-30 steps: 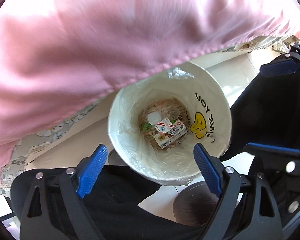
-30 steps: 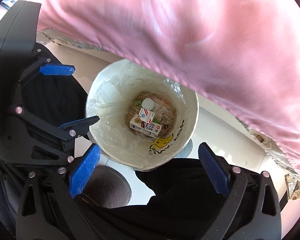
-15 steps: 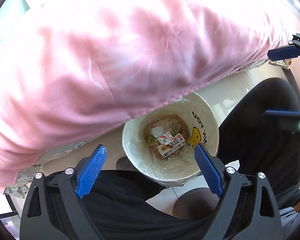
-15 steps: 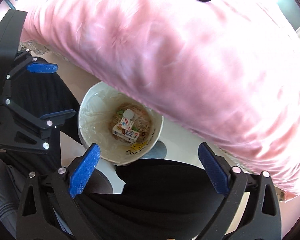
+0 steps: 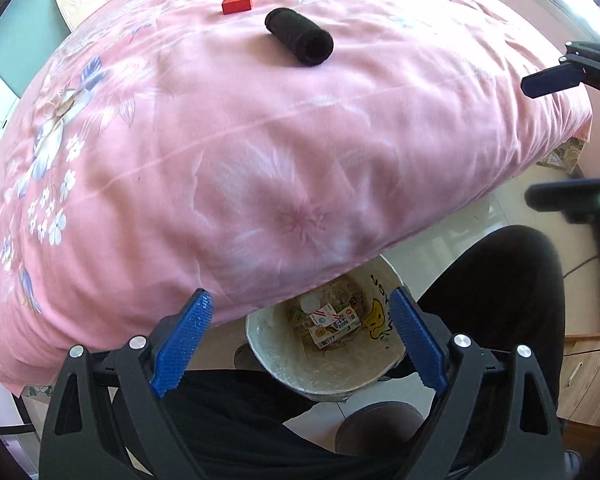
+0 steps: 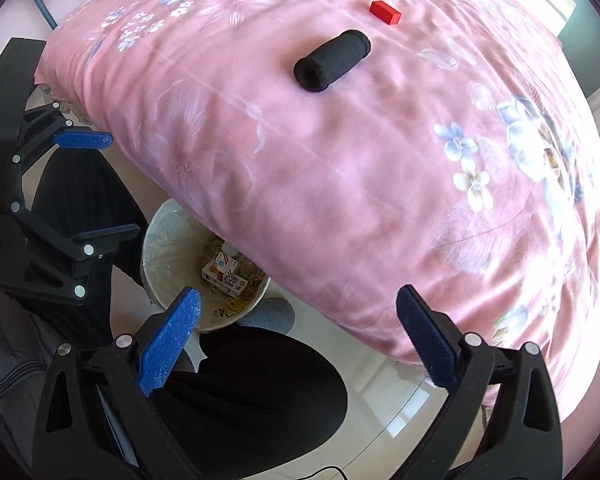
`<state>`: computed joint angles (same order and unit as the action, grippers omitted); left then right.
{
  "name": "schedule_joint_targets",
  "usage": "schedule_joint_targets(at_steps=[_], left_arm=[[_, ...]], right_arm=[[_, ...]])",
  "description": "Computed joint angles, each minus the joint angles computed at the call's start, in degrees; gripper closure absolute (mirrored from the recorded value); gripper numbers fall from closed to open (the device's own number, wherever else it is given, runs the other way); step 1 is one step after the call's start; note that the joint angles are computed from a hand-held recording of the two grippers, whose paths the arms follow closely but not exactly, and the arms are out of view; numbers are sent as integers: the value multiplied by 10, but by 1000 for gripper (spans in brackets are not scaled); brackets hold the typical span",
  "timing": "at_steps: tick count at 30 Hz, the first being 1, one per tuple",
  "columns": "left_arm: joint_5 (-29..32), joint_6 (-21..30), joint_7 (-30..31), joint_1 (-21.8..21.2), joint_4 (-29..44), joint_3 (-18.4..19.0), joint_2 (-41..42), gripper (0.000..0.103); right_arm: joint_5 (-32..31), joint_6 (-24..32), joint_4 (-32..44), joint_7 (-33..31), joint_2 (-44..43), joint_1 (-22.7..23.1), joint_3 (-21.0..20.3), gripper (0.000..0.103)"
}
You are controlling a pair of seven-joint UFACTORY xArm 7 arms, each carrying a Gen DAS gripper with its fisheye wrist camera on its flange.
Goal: Collect trash
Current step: 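Move both tools back toward the black foam tube and red block on the bed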
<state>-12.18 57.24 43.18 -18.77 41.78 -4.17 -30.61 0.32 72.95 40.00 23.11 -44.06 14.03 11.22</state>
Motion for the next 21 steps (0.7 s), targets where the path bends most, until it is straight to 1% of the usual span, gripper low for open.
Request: schedule_joint_targets(at_steps=[4, 9, 15, 21], left_arm=[[-4, -4, -29, -3, 32, -14, 29, 11], [-4, -15, -29, -11, 70, -19, 63, 11], [10, -19, -44, 1, 141, -22, 129, 11], [16, -28, -36, 12, 203, -22, 181, 11]], right_arm=[[-13, 13, 15, -24, -3, -17, -25, 7], [-9, -1, 17, -48, 5, -34, -43, 7], [10, -29, 30, -51, 46, -56, -58, 7], [3, -38, 71, -43, 98, -77, -61, 7]])
